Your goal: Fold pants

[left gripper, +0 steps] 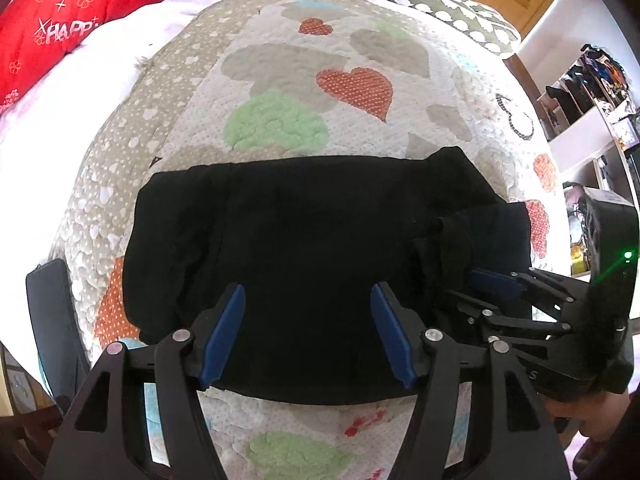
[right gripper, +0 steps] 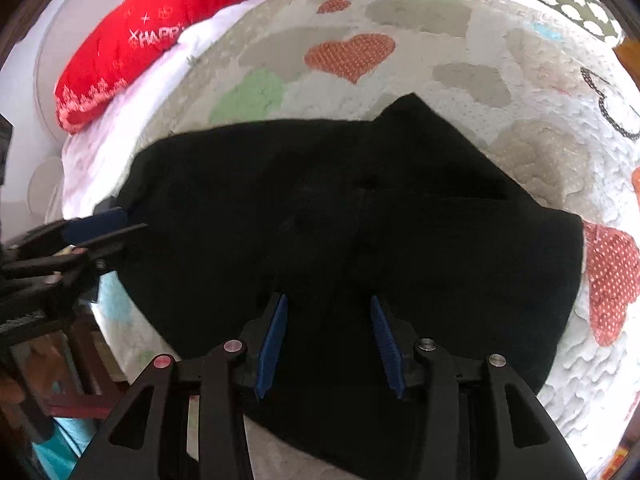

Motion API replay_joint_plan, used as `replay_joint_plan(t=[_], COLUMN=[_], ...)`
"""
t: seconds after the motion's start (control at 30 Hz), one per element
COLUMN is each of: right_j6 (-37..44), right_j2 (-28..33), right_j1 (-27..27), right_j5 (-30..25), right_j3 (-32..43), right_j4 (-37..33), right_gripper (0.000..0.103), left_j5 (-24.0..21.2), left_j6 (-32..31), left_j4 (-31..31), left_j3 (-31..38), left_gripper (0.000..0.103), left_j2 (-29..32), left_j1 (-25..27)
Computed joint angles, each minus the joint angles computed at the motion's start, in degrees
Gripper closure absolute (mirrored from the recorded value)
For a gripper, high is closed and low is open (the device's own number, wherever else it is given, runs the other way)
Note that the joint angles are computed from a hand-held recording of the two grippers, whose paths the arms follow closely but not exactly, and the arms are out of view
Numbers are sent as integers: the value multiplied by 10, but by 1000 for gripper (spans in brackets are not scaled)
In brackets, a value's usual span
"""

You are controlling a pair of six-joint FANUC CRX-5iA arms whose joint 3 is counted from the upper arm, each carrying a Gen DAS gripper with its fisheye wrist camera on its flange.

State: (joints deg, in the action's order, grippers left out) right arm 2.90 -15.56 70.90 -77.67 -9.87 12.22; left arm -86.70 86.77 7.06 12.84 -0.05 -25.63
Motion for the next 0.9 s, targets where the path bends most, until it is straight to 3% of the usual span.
replay_joint_plan(t=[0.43, 0.67, 0.9], right_j6=[41, 81, 142], right_j2=[17, 42, 57], right_j1=[-11, -48, -71], right_j5=[-3, 3, 19], right_j3=[52, 61, 101], right_j4=[21, -28, -25], right_gripper=[57, 57, 49], left_j5=[-6, -12, -28], left_j6=[10, 15, 25], left_j4=[3, 4, -3], left_j3=[-4, -16, -29], left_gripper=[38, 34, 34], left_j2=[-15, -30, -43], left_j1=[21, 48, 78])
